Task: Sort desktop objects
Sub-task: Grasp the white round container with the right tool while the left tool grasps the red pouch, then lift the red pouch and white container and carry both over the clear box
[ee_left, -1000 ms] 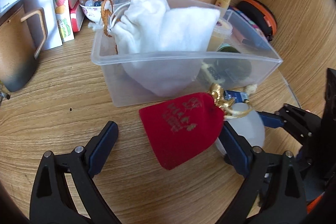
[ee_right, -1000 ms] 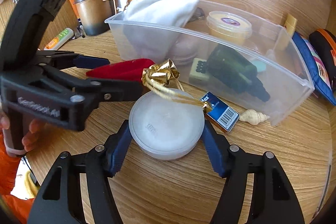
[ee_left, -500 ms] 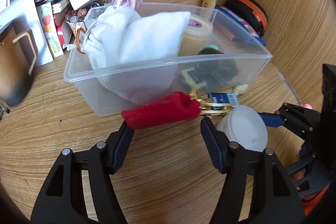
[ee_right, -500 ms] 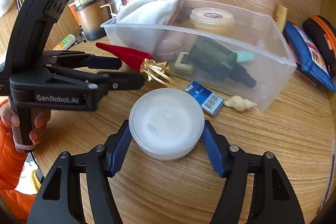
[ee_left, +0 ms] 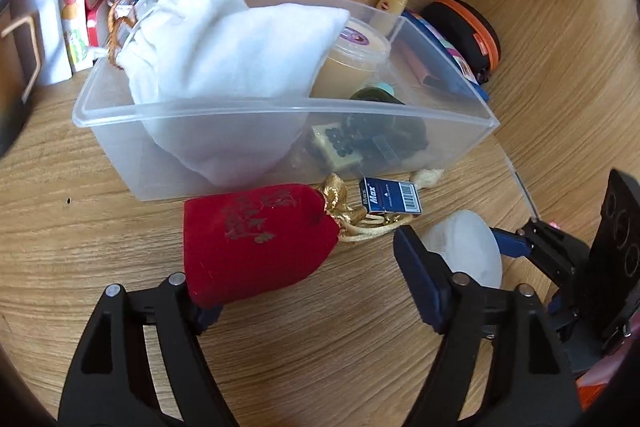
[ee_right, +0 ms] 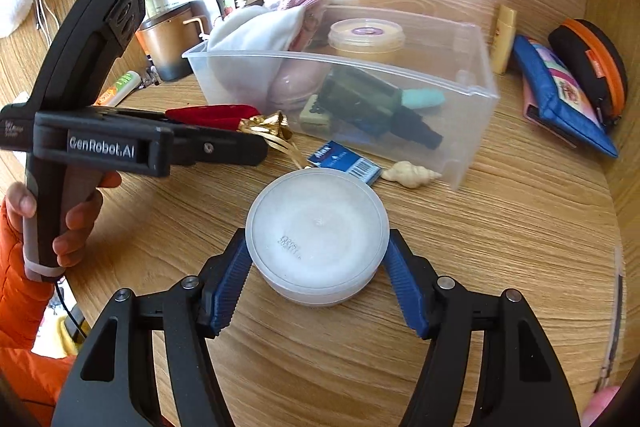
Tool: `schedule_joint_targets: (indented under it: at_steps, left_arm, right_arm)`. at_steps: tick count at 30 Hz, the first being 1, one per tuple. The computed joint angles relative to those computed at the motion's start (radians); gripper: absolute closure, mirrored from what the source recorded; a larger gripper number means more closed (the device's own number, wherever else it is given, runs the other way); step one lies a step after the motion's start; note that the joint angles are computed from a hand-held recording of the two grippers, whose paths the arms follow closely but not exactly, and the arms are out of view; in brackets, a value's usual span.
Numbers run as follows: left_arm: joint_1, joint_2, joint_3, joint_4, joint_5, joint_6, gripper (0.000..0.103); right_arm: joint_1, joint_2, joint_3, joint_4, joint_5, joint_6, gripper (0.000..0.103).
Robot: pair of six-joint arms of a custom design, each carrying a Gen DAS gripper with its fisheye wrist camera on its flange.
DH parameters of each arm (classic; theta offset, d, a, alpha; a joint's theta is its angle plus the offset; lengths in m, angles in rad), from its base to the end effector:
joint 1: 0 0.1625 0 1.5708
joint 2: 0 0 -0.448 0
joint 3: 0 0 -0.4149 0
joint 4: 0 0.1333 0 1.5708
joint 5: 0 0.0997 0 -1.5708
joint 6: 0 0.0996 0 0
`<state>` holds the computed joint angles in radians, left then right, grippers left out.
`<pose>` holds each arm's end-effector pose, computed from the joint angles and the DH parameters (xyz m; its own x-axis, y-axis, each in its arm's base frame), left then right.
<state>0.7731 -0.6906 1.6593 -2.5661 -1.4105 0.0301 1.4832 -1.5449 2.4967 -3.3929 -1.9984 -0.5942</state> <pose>-0.3844 -0.5835 0.0103 -0.6706 0.7243 -0.1603 0.7360 0.6766 -0.0218 0.0579 -0.3925 0.2902 -0.7597 -0.0318 0.6495 -0.4452 0.7534 -0.4838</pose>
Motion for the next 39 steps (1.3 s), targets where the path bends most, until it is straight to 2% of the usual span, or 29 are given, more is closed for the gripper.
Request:
schedule_joint_targets:
  at_steps: [2,4,7,8,9,10,13,19,28,35,39]
  left_arm:
    - [0.004,-0.001,-0.003,-0.005,-0.01,-0.027,0.023]
    - [0.005,-0.004,-0.001,-0.017,0.012,-0.064,0.021]
    - [0.018,-0.006,-0.001,-0.038,0.007,-0.107,0.023]
    - [0.021,-0.006,0.002,-0.06,0.008,-0.099,0.028]
    - [0.02,-0.007,0.007,-0.075,0.021,-0.086,0.044]
    - [0.015,-0.003,0.002,-0.063,0.047,-0.072,0.056]
    - [0.013,-0.001,0.007,-0.067,0.056,-0.058,0.07]
    - [-0.032,-0.012,0.075,-0.172,0.173,0.023,0.084]
    - [-0.086,-0.098,0.2,-0.34,0.195,0.115,0.085]
    - [-0.121,-0.114,0.211,-0.389,0.213,0.157,0.085]
    - [-0.125,-0.12,0.21,-0.402,0.196,0.159,0.085]
  right_arm:
    - [-0.006,-0.015,0.004,0.002,0.002,-0.005,0.041]
    - [-0.008,-0.021,0.005,0.0,0.002,-0.007,0.041]
    - [-0.01,-0.026,0.004,-0.006,0.009,-0.009,0.041]
    - [-0.01,-0.028,0.004,-0.007,0.013,-0.008,0.041]
    - [-0.009,-0.028,0.004,-0.007,0.014,-0.007,0.041]
    - [-0.009,-0.03,0.006,-0.01,0.015,-0.008,0.041]
    - [-0.01,-0.032,0.01,-0.015,0.02,-0.007,0.041]
    - [-0.004,-0.029,0.009,-0.029,0.012,-0.009,0.04]
    - [0.01,-0.027,-0.009,-0.051,0.001,0.002,0.041]
    - [0.042,-0.024,-0.033,-0.075,-0.024,-0.006,0.041]
    - [0.068,-0.015,-0.051,-0.087,-0.048,-0.017,0.041]
